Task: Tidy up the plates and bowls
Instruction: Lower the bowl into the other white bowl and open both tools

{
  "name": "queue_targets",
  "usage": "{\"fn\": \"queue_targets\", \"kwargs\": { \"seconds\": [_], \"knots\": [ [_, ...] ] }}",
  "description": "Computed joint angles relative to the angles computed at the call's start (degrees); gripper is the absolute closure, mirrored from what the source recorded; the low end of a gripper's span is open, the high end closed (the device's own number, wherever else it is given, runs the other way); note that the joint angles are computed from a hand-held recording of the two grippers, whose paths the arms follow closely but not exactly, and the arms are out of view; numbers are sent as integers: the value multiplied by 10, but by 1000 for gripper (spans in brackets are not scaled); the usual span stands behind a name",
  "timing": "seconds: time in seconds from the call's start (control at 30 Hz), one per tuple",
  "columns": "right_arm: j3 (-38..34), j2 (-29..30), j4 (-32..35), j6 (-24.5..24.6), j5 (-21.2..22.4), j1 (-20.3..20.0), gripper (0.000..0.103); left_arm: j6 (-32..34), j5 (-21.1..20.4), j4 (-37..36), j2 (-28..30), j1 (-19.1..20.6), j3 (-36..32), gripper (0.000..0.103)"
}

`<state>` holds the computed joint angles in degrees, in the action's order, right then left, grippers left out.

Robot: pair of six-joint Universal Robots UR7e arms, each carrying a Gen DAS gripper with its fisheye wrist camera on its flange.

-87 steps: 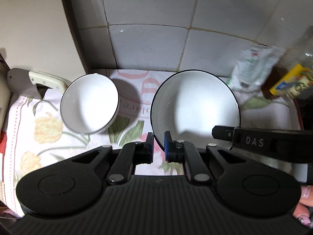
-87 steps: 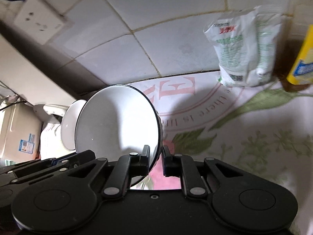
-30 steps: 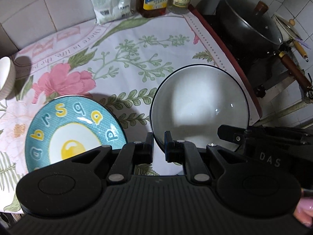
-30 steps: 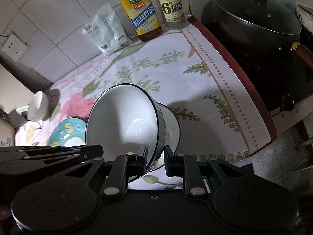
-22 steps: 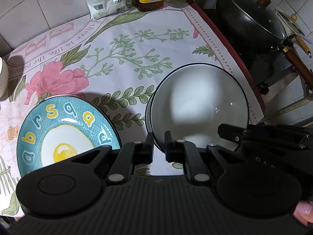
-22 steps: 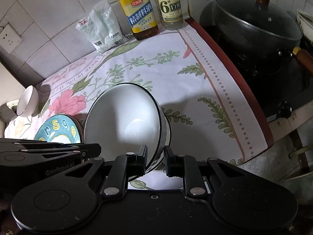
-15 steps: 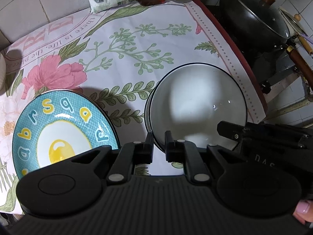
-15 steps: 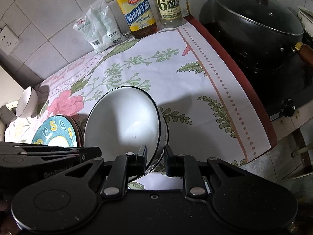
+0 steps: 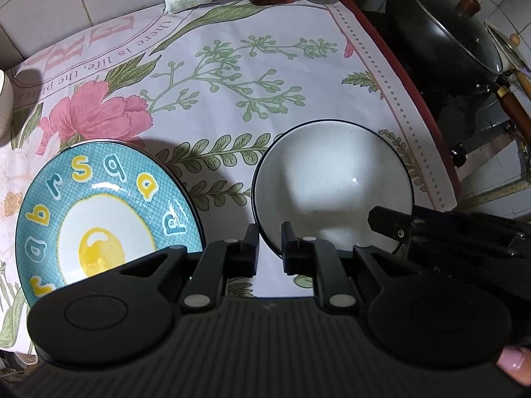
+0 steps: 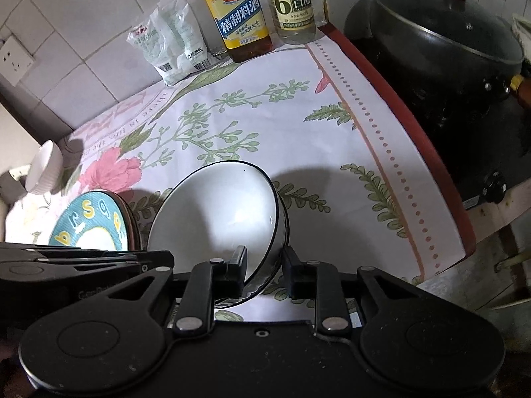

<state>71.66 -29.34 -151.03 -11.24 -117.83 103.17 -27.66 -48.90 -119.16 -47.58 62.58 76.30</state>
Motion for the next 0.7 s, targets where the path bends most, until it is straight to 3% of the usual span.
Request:
{"fn": "queue_targets", "kwargs": {
  "seconds": [0.13, 0.27, 0.57, 0.7],
  "knots": [
    [9, -2, -22, -25, -6, 5, 69, 4, 0, 2, -4, -4, -2, 86],
    [22, -12, -35, -41, -9, 12, 67, 8, -1, -1, -21, -11, 9, 72],
    [70, -46, -72, -107, -20, 43, 51, 29, 7, -43, -95, -38, 83, 67],
    [96, -66, -85, -129, -22, 62, 37, 37, 22, -57, -134, -55, 120, 63]
  ]
}}
